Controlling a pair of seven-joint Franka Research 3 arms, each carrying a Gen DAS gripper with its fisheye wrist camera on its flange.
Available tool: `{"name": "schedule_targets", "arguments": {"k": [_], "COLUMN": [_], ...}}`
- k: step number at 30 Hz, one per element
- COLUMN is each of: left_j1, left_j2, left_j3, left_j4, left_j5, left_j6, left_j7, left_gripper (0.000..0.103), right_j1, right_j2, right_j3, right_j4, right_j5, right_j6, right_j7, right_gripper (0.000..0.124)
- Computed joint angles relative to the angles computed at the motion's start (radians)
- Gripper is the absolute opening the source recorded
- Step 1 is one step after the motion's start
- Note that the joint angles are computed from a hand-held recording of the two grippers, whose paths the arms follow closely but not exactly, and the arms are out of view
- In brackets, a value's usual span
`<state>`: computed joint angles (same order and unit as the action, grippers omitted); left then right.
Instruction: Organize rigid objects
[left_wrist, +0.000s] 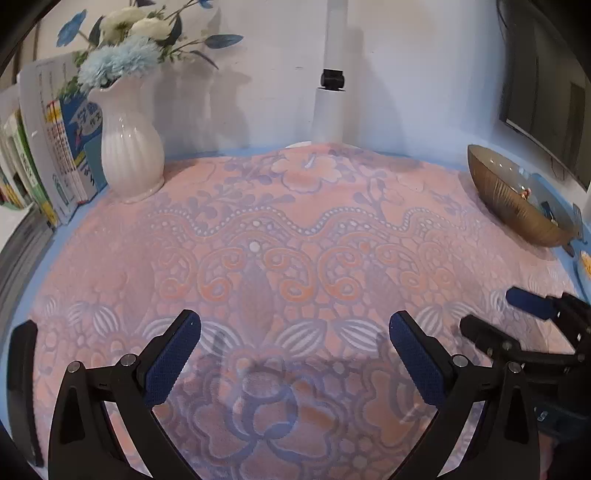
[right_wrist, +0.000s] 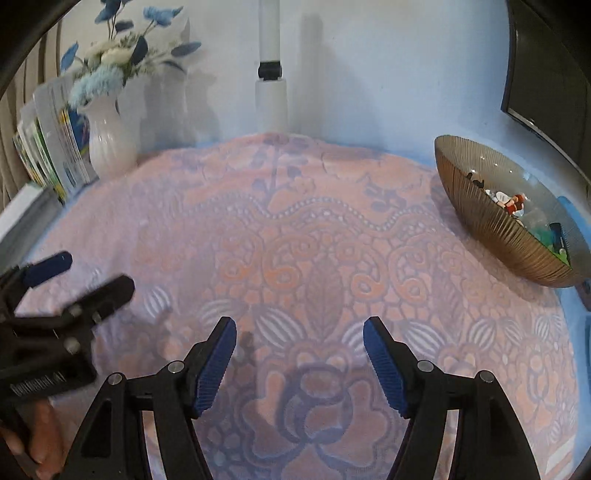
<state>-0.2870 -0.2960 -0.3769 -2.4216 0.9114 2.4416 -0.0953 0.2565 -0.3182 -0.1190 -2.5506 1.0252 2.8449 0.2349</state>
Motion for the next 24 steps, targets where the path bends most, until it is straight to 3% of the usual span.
{"name": "schedule_targets", "arguments": {"k": [4, 14, 24], "left_j1": [-0.007, -0.028, -0.032], "left_j2": [0.001, 0.012, 0.010], "left_j3": [-0.007, -0.025, -0.013], "left_j4": [-0.006, 0.019, 0.010], "left_j5": [0.001, 0.049, 0.045], "left_j6": [0.007, -0.052, -0.027], "left_j7": [0.004, -0.002, -0.005], "left_gripper": [0.102, 0.102, 0.102], "right_j1": [-0.009, -0.033, -0.032], "right_j2": [0.021, 0.025, 0.026], "right_j3": [0.002, 0.011, 0.006], "right_j4": [0.014, 0.023, 0.024], "right_j5": [-0.007, -0.024, -0.014], "right_j6": [-0.011, -0.031, -0.032], "right_j7": [0.022, 0.055, 0.049], "right_gripper": [0.082, 0.082, 0.084]}}
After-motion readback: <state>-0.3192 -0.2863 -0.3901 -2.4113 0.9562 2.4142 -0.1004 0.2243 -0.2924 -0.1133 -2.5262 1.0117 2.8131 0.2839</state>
